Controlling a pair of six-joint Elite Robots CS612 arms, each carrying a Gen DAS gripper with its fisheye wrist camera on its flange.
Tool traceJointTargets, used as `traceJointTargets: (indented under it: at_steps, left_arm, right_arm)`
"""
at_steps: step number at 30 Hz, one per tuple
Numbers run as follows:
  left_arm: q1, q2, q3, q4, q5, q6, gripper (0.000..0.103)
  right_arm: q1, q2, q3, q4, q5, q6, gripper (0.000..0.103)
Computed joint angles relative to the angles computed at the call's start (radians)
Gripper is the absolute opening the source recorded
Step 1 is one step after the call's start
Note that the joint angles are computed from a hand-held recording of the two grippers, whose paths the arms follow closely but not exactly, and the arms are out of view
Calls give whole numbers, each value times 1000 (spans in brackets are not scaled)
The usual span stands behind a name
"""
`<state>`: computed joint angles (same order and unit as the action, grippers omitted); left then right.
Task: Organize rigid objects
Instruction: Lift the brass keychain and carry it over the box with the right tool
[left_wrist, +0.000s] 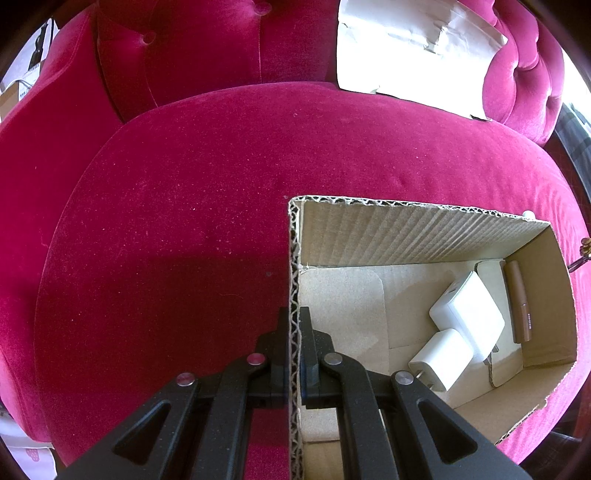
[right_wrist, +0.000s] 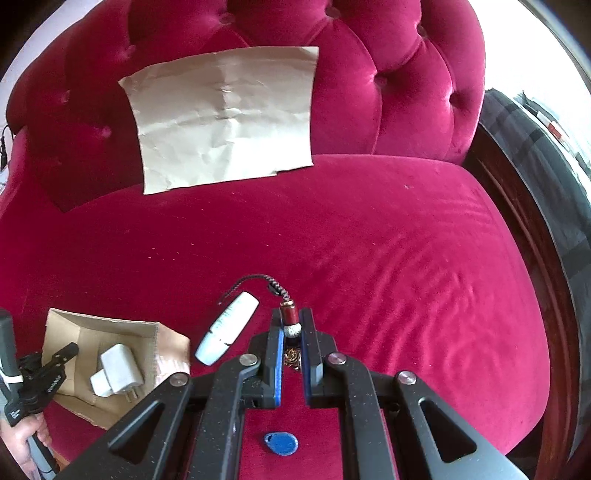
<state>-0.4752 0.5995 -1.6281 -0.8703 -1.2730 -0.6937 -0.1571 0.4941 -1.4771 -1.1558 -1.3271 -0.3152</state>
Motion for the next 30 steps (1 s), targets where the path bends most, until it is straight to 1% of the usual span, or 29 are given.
traceJointTargets:
  at_steps: [17, 22, 30]
  left_arm:
    - [-2, 0, 2, -2, 1, -1, 3]
    - [-2, 0, 2, -1, 2, 0, 3]
    - [-1, 1, 1, -2, 0, 0, 3]
  right_arm:
    - [28, -21, -35, 6, 45, -50, 6]
    - [38, -26, -51, 20, 72, -72, 6]
    - [59, -20, -80, 55, 113, -118, 6]
